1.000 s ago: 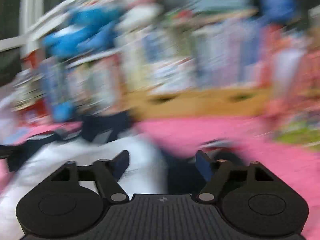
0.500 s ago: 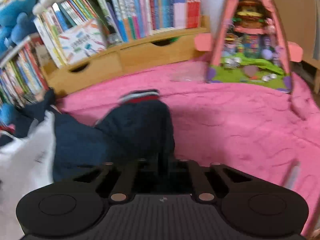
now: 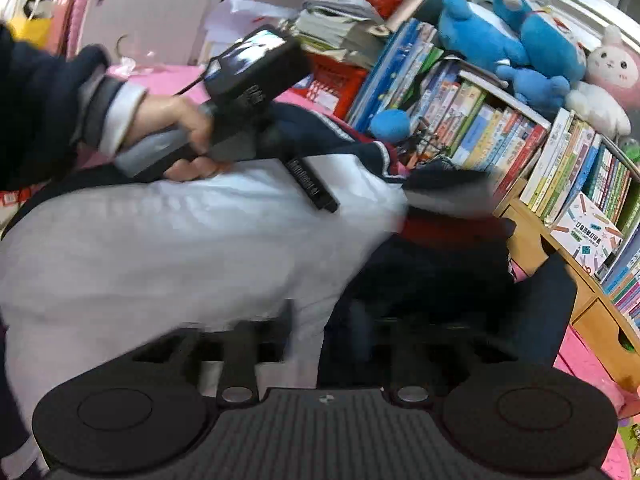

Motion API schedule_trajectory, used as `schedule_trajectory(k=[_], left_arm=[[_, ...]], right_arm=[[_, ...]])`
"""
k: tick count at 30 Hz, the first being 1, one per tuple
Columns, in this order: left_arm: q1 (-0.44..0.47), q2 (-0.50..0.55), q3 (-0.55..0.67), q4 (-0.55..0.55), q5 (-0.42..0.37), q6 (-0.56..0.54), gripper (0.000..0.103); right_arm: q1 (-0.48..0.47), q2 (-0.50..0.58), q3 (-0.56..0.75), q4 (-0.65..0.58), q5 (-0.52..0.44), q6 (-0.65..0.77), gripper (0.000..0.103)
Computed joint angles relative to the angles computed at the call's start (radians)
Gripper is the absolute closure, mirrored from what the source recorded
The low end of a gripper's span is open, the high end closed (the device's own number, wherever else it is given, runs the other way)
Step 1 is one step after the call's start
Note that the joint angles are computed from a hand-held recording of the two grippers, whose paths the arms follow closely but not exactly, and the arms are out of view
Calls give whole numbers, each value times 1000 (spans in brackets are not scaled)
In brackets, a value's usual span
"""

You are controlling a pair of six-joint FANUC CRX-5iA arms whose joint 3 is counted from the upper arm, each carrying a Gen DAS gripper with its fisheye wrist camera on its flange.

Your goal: Fold clothes

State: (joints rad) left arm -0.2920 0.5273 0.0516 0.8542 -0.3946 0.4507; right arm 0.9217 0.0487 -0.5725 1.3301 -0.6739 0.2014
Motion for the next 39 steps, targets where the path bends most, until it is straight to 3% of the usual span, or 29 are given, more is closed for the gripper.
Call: schedule_trajectory(k=[2,4,7,11,12,14,15,16,19,24,27,30,34,39], left_arm=[[-3,-4,-6,1,10,-7,0],[1,0,1,2,-2,-3,0],[8,7,12,-1,-22,10,0],[6,6,9,-4,-13,8,0],[7,6,9,-2,-13,7,0],[8,8,11,0,-17,7,0],[8,8,11,1,-17,6,0],[8,8,11,2,-18,5,0],[9,10,14,3,-21,6,0],[11,13,16,11,-25,-7,0],[13,15,17,15,-28,-12,0],[11,13,14,14,-23,-11,0],[10,12,13,14,-19,-13,0],[9,11,10,14,-15,-16,0]], right_arm=[[7,-19,-13,49,-44,-96,30],[13,-32,-23,97,-94,-190,10],[-12,7,2,168,-123,-231,4],[-42,145,105,126,-109,-41,0],[-42,187,147,65,-137,8,6],[-71,183,174,-52,-95,-16,35],[-90,171,182,-116,-62,-36,80],[-101,159,184,-149,-67,-58,91],[-107,93,129,-73,-237,-98,92],[-111,-45,51,-11,-718,-156,92],[-149,-109,-14,-6,-886,-178,92],[-200,-156,-79,-84,-928,-244,91],[-237,-166,-119,-280,-834,-346,90],[-249,-115,-133,-324,-821,-401,92]])
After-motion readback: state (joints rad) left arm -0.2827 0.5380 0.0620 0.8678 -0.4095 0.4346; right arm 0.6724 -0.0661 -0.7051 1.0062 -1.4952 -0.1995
